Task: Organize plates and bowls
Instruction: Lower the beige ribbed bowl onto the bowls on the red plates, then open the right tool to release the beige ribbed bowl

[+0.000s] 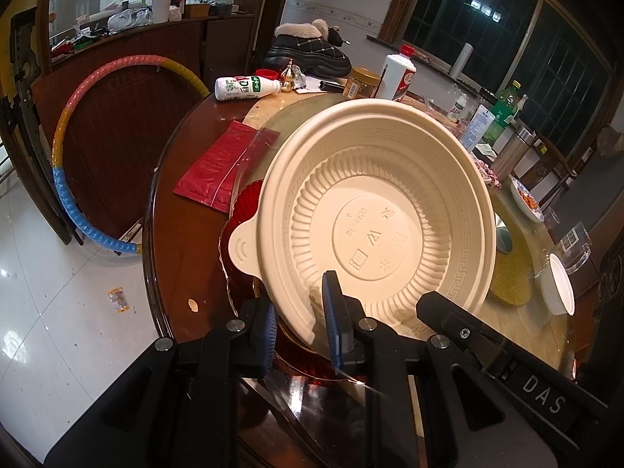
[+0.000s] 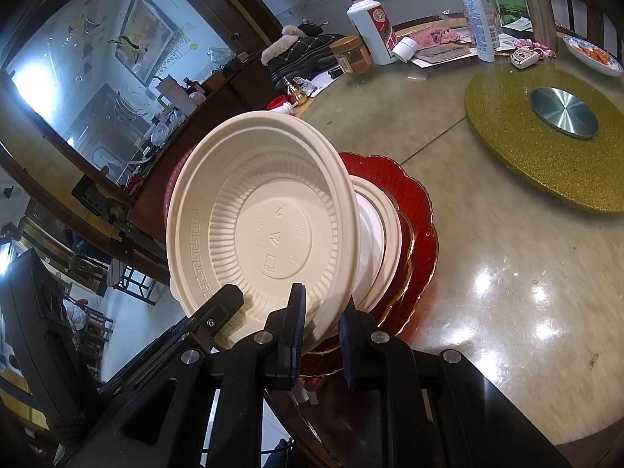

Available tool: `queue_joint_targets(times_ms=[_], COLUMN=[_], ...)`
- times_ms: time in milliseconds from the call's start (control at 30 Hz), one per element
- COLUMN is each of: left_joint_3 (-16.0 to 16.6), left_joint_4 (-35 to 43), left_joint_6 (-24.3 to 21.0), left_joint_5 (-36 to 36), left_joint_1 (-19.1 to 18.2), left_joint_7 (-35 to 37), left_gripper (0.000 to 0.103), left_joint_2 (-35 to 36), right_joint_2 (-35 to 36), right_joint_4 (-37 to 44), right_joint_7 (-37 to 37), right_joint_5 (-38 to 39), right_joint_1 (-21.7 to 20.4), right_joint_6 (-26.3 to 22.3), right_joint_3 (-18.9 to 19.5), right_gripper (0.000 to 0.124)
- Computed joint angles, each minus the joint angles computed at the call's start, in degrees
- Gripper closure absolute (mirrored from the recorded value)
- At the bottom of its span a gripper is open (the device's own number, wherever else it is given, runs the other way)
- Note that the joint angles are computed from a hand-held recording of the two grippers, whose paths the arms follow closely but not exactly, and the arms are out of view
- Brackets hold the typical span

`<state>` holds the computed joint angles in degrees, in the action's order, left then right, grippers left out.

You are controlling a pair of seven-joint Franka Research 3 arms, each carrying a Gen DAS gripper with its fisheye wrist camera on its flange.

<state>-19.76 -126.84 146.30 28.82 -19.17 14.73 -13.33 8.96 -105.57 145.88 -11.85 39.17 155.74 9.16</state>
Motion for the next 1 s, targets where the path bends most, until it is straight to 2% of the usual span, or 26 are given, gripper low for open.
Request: queue_joint_targets(times_ms=[1000], left_joint_3=[0.2], left_joint_4=[0.3], left_joint_6=[-0.4], left_joint_5=[-0.6], left_joint_1=[-0.1], left_joint_7=[0.8], left_gripper=[0.083], left_joint_2=[0.1], right_joint_2=[-0.2], right_joint_4=[0.1], right_joint_7=[0.6], right_joint_5=[0.4], right_joint_1=[-0.2], right_joint_6=[-0.6], right_joint_3=[0.1], right_gripper=[0.108])
